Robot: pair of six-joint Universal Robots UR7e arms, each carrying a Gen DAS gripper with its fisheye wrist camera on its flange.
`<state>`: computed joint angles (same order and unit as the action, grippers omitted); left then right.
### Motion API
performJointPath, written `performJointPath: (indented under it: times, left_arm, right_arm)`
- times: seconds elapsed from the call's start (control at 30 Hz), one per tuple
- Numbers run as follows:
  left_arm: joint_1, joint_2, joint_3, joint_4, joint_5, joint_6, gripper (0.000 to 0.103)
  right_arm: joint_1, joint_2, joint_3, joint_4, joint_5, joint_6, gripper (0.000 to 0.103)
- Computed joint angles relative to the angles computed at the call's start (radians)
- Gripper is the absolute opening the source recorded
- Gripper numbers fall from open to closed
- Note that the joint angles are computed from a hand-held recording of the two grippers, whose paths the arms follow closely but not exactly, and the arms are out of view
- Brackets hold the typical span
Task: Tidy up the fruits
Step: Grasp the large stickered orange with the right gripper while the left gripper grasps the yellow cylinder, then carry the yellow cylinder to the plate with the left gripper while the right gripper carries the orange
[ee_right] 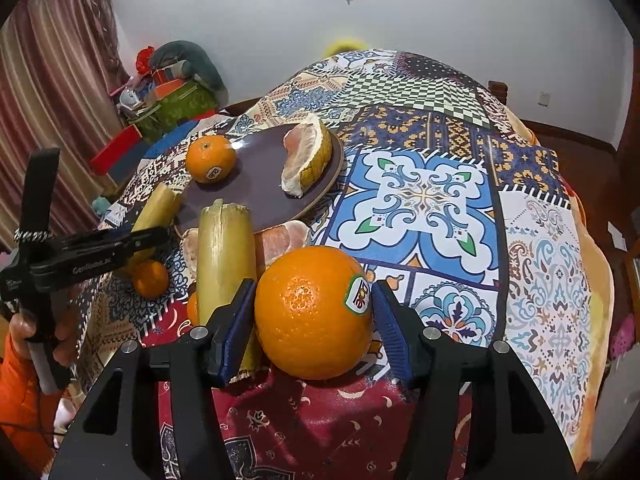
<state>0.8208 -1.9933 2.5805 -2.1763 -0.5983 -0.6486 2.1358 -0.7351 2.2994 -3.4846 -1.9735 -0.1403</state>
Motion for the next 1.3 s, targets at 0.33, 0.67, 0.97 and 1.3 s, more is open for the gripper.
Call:
performJointPath:
  times: [0.33,0.67,0.97,1.3]
  left_arm:
    - [-0.143,-0.105,-0.009,0.207,0.035,-0.131,0.039]
    - [-0.272,-0.144,-0.039,0.339,0.086,-0.228,0.039]
    - [-0.293,-0.106,-0.048,0.212,0.125,-0.149,0.039]
    - [-0.218,-0.010,-0.047,-0.091,0.129,0.048,0.039]
  right_arm:
    - [0.027,-0.026,0.006,-0.031,-0.019,-0.014,0.054]
    - [0.061,-0.032,-0.031,-0.061,-0.025,-0.044,0.054]
    - [0.076,-0.009,-0.086,-0.080,-0.001,-0.074,0.054]
    - [0.075,0.045,-0.179,-0.065,0.024,-0.123,0.054]
